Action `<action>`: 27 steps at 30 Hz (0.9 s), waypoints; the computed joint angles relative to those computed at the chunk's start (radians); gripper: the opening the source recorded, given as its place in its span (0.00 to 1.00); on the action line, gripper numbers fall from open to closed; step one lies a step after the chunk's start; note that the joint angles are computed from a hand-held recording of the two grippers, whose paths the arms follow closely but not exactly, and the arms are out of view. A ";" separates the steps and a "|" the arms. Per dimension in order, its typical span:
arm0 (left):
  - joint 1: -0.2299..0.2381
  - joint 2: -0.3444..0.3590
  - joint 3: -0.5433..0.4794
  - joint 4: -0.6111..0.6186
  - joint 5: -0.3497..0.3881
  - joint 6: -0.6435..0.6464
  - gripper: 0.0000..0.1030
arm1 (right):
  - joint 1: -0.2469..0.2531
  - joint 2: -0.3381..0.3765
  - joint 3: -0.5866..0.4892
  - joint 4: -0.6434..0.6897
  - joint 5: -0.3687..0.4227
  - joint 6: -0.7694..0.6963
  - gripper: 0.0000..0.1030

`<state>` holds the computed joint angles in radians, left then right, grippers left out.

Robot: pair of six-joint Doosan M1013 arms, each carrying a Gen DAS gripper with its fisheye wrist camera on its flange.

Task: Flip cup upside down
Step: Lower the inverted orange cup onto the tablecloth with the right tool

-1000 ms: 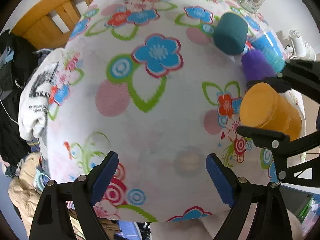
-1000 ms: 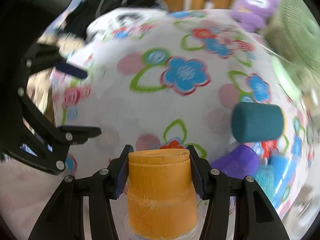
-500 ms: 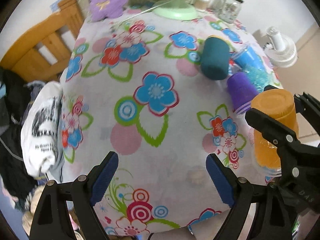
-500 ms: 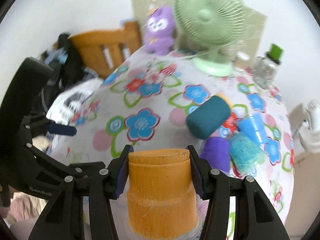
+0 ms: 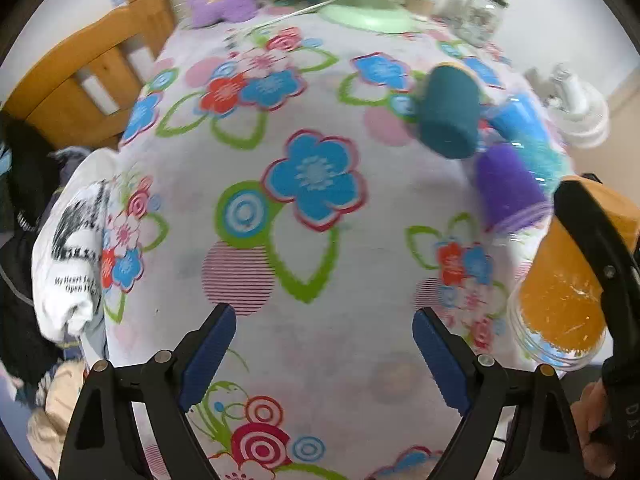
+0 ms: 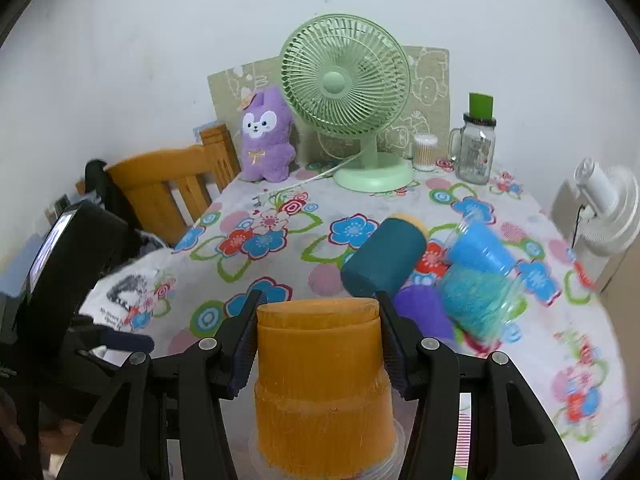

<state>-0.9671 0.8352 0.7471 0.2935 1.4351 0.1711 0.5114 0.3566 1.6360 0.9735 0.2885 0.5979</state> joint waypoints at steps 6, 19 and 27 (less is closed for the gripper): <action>-0.002 -0.018 0.075 0.050 -0.030 -0.099 0.89 | 0.000 0.052 0.006 0.285 0.009 -0.267 0.56; -0.007 -0.034 0.157 0.091 -0.082 -0.171 0.89 | 0.011 0.085 0.009 0.445 -0.019 -0.440 0.56; -0.005 -0.036 0.163 0.072 -0.104 -0.157 0.89 | 0.011 0.081 0.015 0.658 -0.011 -0.640 0.56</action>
<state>-0.9723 0.7996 0.9097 0.3658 1.3313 0.0145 0.5224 0.4381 1.6511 1.6314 0.2772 -0.0420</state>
